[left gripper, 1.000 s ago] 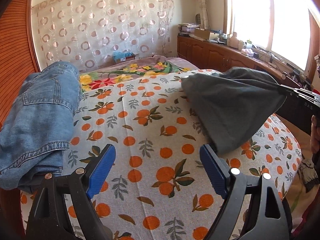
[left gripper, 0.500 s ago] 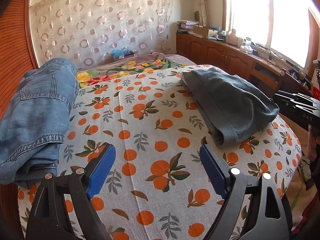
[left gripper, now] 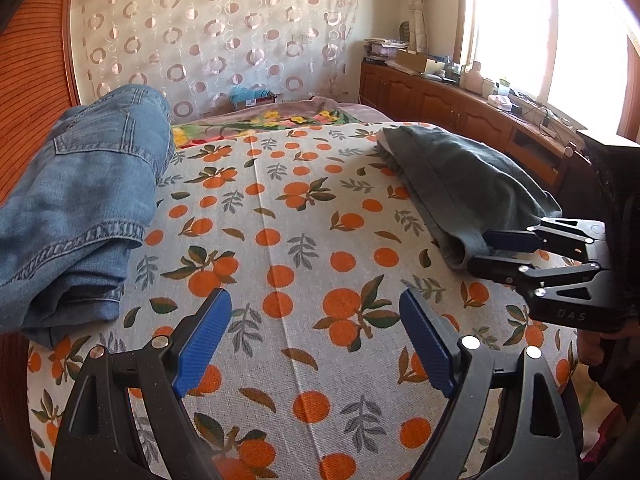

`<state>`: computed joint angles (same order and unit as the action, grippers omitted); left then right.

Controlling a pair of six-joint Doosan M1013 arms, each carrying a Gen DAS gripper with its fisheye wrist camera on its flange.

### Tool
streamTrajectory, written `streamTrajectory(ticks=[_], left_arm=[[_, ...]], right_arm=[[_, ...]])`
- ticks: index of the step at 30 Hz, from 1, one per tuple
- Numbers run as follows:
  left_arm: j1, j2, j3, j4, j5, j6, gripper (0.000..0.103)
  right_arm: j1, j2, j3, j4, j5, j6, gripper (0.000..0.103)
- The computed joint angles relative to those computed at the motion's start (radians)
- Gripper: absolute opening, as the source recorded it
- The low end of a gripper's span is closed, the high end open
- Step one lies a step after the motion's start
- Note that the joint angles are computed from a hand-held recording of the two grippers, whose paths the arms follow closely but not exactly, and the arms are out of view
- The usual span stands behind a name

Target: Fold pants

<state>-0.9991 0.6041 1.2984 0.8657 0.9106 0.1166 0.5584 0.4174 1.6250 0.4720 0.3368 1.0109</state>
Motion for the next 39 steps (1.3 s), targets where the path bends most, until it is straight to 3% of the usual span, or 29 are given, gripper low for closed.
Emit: streamTrajectory(ticks=[3,4,5,6,7,10,14,21,24,29,31,33,37,39], left_arm=[[0.002,0.000,0.001,-0.007,-0.009,0.003,0.087],[0.002,0.002,-0.002,-0.009,-0.010,0.010,0.087],[0.003,0.004,-0.008,-0.011,-0.010,0.020,0.087],[0.003,0.007,-0.015,-0.014,-0.011,0.031,0.087],[0.003,0.009,-0.020,-0.016,-0.015,0.041,0.087],[0.004,0.017,-0.042,-0.024,-0.019,0.070,0.087],[0.011,0.037,-0.091,-0.050,-0.037,0.140,0.087],[0.028,0.105,-0.231,-0.144,-0.049,0.325,0.087],[0.035,0.140,-0.300,-0.190,-0.033,0.400,0.079],[0.038,0.182,-0.378,-0.240,-0.016,0.473,0.077],[0.039,0.192,-0.393,-0.263,-0.025,0.485,0.076],[0.040,0.203,-0.411,-0.287,-0.029,0.497,0.076],[0.037,0.215,-0.428,-0.337,-0.054,0.509,0.072],[0.033,0.217,-0.430,-0.354,-0.074,0.516,0.072]], right_arm=[[-0.006,0.023,-0.052,-0.112,0.052,0.109,0.042],[-0.009,0.016,-0.048,-0.087,0.060,0.082,0.033],[-0.014,0.009,-0.045,-0.080,0.062,0.068,0.013],[-0.019,-0.007,-0.032,-0.074,0.041,0.060,0.011],[-0.012,0.003,-0.054,-0.077,0.033,0.075,0.010],[-0.042,-0.045,-0.010,0.044,-0.018,-0.011,0.009],[-0.087,-0.124,0.074,0.111,-0.090,-0.044,0.009],[-0.139,-0.197,0.170,-0.130,-0.180,0.248,0.009],[-0.134,-0.201,0.191,-0.269,-0.193,0.412,0.009],[-0.131,-0.193,0.182,-0.158,-0.135,0.330,0.009],[-0.133,-0.199,0.184,-0.167,-0.117,0.337,0.010],[-0.132,-0.211,0.190,-0.237,-0.109,0.410,0.023],[-0.148,-0.245,0.211,-0.139,-0.110,0.314,0.038],[-0.145,-0.258,0.227,-0.154,-0.134,0.330,0.046]])
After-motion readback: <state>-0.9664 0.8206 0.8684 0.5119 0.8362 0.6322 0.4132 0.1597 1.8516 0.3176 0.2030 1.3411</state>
